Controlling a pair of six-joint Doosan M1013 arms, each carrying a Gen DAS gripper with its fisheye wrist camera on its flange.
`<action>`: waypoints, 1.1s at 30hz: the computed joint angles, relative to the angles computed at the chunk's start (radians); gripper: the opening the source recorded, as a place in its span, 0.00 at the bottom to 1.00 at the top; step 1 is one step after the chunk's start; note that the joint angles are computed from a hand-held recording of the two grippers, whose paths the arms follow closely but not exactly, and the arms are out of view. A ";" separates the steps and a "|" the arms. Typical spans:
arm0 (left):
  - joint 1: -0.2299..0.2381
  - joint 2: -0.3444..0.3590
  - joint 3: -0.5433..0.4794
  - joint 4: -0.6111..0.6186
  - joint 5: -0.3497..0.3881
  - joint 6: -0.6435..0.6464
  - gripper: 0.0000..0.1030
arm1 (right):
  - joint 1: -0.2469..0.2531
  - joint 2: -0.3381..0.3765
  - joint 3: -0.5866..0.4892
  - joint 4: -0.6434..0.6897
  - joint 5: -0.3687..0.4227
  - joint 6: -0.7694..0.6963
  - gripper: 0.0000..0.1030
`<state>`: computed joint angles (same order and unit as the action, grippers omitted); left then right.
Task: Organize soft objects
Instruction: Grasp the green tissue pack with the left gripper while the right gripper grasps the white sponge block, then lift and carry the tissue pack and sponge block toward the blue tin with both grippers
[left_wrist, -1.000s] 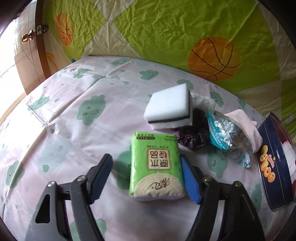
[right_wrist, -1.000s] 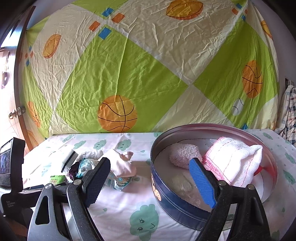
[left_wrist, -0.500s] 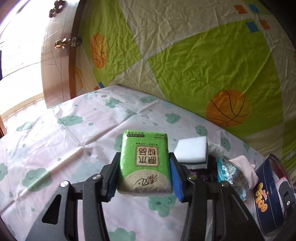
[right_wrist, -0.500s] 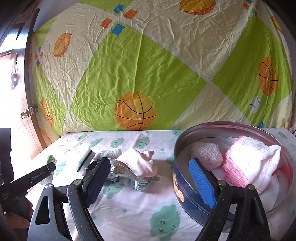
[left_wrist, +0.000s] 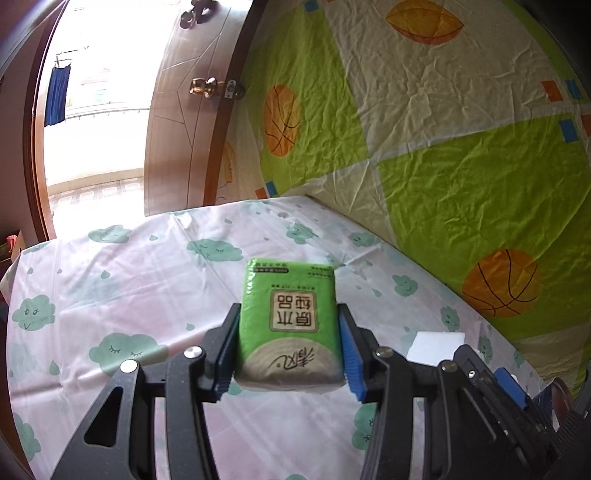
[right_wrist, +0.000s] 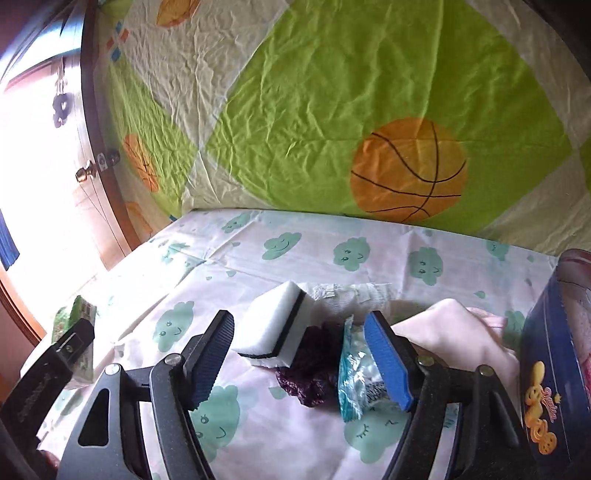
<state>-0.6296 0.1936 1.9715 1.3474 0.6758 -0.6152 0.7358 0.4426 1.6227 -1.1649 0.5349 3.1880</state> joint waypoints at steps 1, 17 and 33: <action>-0.001 0.000 0.000 -0.002 0.002 -0.003 0.47 | -0.006 0.014 -0.023 0.078 -0.002 -0.088 0.72; 0.006 0.006 -0.006 -0.034 -0.001 0.029 0.47 | 0.009 -0.014 0.025 -0.079 -0.080 0.019 0.38; -0.059 -0.002 0.028 0.330 -0.016 -0.113 0.47 | 0.115 -0.171 0.271 -0.526 0.329 0.487 0.38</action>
